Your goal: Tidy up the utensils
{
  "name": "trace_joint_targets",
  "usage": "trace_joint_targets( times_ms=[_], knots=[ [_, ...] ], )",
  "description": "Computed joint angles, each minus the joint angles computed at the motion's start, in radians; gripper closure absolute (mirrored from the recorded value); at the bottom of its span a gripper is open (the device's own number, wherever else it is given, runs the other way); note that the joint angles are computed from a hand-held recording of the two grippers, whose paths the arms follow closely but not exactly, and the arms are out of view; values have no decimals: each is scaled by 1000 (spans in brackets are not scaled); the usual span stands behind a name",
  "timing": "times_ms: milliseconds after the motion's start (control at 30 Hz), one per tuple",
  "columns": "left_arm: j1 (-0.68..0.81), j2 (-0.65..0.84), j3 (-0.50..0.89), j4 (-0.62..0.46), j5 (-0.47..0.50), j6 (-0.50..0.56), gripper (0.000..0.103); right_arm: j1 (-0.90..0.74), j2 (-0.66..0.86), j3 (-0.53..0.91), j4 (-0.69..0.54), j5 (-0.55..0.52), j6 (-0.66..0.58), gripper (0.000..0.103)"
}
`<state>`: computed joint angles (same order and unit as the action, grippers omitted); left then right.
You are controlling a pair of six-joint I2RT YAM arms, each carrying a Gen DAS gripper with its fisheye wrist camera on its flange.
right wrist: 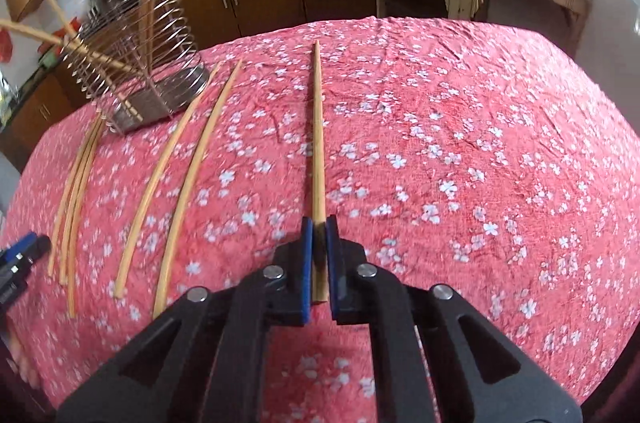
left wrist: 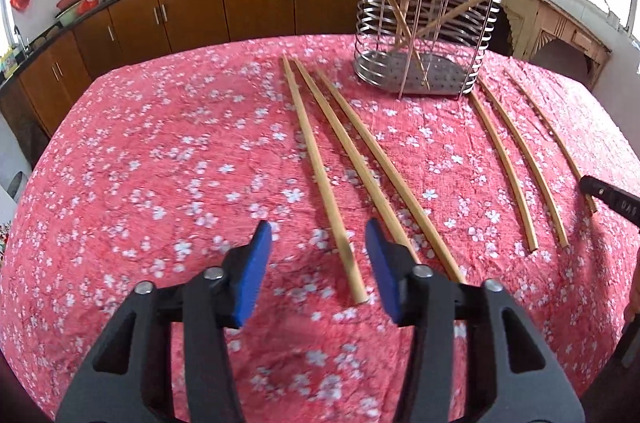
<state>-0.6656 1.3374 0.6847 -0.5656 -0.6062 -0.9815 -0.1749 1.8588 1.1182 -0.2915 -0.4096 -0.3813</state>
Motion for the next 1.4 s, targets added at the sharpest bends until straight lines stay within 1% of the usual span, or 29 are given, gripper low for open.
trace_joint_targets(
  times_ms=[33,67,100,133,167,233,300,400,467,533,600,633,833,900,1100,1233,1300,1400],
  knots=[
    [8,20,8,9,11,6,66,5,0,0,5,4,0,95],
    [16,34,13,15,19,10,77,10,0,-1,9,8,-1,95],
    [19,55,25,9,8,4,84,16,0,-1,15,13,-2,95],
    [21,61,35,-3,6,4,88,23,4,3,19,18,0,95],
    [32,61,40,-9,6,10,94,31,2,-6,29,23,4,95],
    [68,45,38,-14,21,34,95,35,14,3,38,28,6,95],
    [110,32,31,-19,15,61,96,33,37,27,51,44,16,95],
    [212,-16,6,-26,24,112,96,27,75,74,66,72,36,95],
    [289,-66,-21,-22,47,157,96,15,98,105,58,71,47,95],
    [334,-120,-54,0,81,210,96,6,113,122,57,67,53,95],
    [353,-168,-94,35,105,252,96,6,115,113,80,69,44,95],
    [347,-190,-108,36,106,258,95,7,113,111,81,73,43,95],
    [396,-308,-180,78,196,278,94,-15,112,113,62,35,46,95],
    [410,-315,-190,91,209,289,93,-17,108,107,65,37,41,95],
    [398,-315,-179,74,202,298,87,-24,112,107,64,28,38,95],
    [379,-276,-156,78,189,294,84,-26,111,108,61,27,37,95],
    [375,-240,-148,104,187,297,82,-27,113,111,59,26,36,95],
    [374,-231,-143,108,188,297,82,-27,113,112,58,25,36,95]
  ],
)
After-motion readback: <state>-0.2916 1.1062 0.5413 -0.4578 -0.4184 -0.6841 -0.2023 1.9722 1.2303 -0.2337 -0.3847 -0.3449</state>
